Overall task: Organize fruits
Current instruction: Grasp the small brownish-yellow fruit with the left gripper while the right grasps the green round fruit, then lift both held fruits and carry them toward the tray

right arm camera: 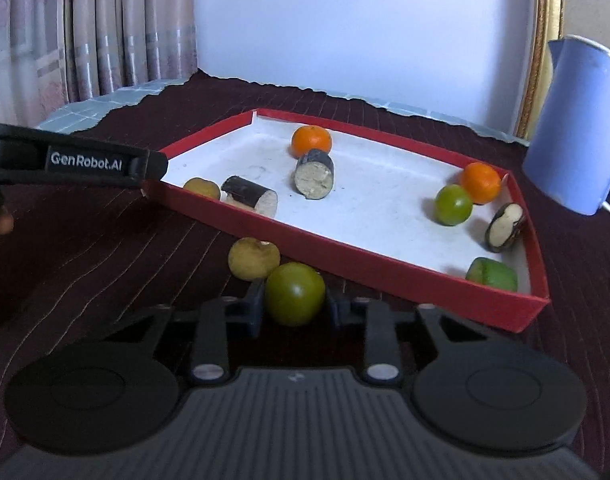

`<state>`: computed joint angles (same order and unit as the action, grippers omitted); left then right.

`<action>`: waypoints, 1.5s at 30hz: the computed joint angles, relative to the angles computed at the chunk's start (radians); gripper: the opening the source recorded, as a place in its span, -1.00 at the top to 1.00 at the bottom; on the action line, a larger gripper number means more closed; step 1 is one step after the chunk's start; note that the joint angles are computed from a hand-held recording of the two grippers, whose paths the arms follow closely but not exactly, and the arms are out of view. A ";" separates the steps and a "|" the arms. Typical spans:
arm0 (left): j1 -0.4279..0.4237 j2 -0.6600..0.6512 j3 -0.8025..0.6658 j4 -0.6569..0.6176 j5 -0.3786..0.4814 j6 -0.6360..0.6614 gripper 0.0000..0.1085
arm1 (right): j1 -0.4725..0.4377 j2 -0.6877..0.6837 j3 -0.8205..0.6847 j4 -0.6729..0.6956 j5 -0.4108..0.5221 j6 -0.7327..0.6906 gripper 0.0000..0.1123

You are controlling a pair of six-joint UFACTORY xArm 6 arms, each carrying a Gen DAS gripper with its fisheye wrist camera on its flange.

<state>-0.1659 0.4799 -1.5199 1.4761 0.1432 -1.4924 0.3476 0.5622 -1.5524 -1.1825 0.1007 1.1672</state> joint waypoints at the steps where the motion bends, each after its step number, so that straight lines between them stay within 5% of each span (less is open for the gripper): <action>1: 0.003 0.002 0.002 -0.014 -0.025 0.025 -0.28 | 0.002 -0.007 0.005 -0.027 0.009 0.023 0.49; 8: -0.025 0.013 0.006 0.008 -0.123 0.108 -0.28 | -0.020 -0.095 0.079 -0.336 0.102 0.421 0.49; 21: -0.122 0.132 -0.067 -0.484 -0.035 0.606 -0.27 | -0.059 -0.144 0.141 -0.496 0.085 0.650 0.47; 26: -0.120 0.136 -0.060 -0.534 -0.054 0.619 -0.11 | -0.058 -0.143 0.142 -0.502 0.088 0.664 0.47; 30: -0.121 0.122 -0.032 -0.584 -0.083 0.674 0.40 | -0.051 -0.147 0.146 -0.497 0.106 0.651 0.47; 38: -0.122 0.084 0.023 -0.678 -0.094 0.732 0.49 | -0.040 -0.160 0.161 -0.487 0.127 0.658 0.47; 45: -0.091 0.042 0.027 -0.378 -0.074 0.429 0.49 | -0.024 -0.176 0.167 -0.522 0.143 0.688 0.47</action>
